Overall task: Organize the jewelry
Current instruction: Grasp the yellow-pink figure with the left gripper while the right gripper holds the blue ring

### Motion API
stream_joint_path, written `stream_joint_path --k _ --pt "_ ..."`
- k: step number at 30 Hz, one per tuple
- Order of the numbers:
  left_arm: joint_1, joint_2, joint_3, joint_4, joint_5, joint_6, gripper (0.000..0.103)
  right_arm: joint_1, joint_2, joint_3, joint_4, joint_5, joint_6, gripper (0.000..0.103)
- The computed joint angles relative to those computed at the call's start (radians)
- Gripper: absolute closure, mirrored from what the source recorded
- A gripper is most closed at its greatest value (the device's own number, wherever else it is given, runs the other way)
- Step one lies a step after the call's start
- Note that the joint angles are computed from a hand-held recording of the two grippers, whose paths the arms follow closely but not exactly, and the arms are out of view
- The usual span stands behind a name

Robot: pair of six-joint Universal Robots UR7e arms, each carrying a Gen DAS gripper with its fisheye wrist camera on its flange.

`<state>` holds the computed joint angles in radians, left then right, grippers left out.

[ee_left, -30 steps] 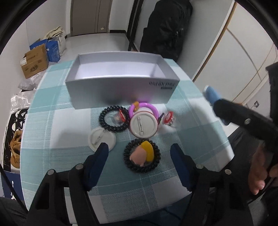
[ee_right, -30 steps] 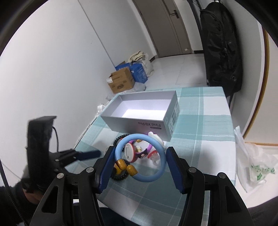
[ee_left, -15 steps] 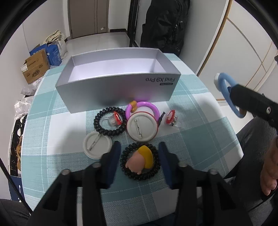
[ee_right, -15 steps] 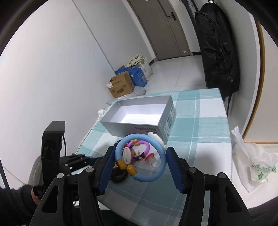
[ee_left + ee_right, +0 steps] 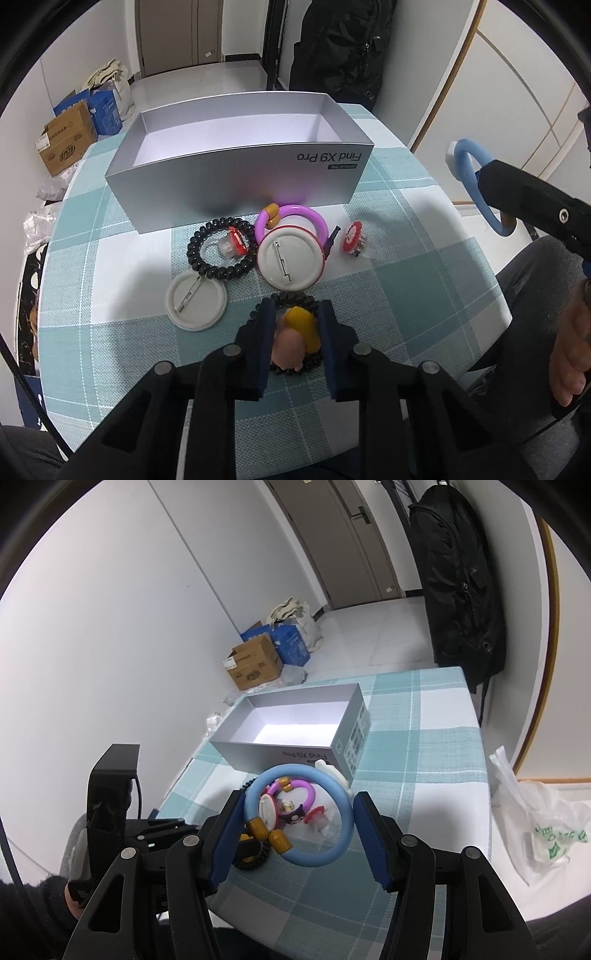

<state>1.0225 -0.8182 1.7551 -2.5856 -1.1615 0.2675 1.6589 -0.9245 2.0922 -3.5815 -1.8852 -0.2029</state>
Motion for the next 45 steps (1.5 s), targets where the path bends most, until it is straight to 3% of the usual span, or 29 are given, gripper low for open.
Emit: stream_joint_path --k 12,31,34,39,45 --pt "0.009 -0.006 -0.012 0.011 -0.057 -0.021 0.096 0.0 0.002 -0.006 0.018 -0.007 0.013 0.044" --pt "0.057 -0.018 -0.051 -0.016 -0.158 -0.134 0.102 0.007 0.025 -0.023 0.03 -0.019 0.007 0.044" --pt "0.045 -0.02 -0.051 0.03 -0.094 -0.173 0.093 0.006 0.025 -0.024 0.031 -0.015 0.007 0.044" --pt "0.031 -0.005 -0.043 0.031 -0.057 -0.145 0.066 0.004 0.025 -0.027 0.04 -0.007 0.017 0.044" --pt "0.029 0.023 -0.065 0.03 -0.026 -0.102 0.064 0.008 0.029 -0.026 0.03 -0.016 0.008 0.044"
